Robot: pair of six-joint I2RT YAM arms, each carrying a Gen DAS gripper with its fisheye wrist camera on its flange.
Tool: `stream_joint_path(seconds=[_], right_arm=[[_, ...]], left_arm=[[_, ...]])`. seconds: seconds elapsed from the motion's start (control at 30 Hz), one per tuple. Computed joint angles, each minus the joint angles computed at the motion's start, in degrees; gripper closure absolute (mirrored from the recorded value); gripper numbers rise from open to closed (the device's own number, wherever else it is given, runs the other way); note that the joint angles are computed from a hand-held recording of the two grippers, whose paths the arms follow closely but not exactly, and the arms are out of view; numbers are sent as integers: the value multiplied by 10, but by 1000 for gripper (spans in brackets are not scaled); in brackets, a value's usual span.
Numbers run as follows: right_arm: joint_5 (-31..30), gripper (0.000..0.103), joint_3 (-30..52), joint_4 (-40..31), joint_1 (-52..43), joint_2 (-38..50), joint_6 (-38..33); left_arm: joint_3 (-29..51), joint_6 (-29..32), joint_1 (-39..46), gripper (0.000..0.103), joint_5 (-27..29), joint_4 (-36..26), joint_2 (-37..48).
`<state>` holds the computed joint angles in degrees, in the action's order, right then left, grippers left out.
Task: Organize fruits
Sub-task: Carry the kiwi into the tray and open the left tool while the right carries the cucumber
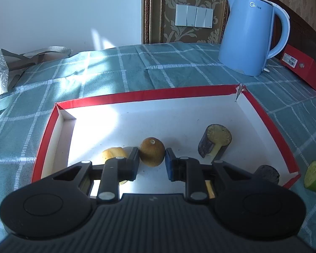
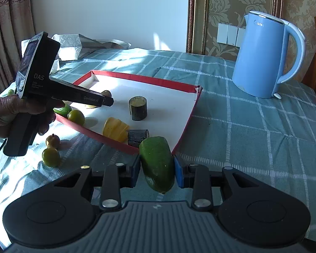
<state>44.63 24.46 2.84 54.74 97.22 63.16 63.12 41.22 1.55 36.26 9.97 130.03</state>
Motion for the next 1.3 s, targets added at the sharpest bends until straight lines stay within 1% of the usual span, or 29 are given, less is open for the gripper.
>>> stream_joint_path(seconds=[0.27, 0.37, 0.8, 0.9, 1.23, 1.3], right_arm=[[-4, 70, -1, 5, -4, 1, -3], [-7, 70, -2, 11, -7, 1, -7], [-9, 70, 0, 18, -9, 7, -7], [-7, 70, -1, 17, -7, 6, -4], [4, 70, 3, 3, -2, -1, -2], [8, 70, 5, -3, -2, -7, -4]], left_arm=[[5, -2, -2, 79, -7, -3, 7], [2, -6, -3, 79, -7, 6, 5], [-12, -3, -1, 69, -7, 15, -6], [-17, -2, 2, 65, -2, 17, -12], [-29, 6, 16, 62, 10, 10, -29], [-33, 12, 24, 59, 17, 2, -37]])
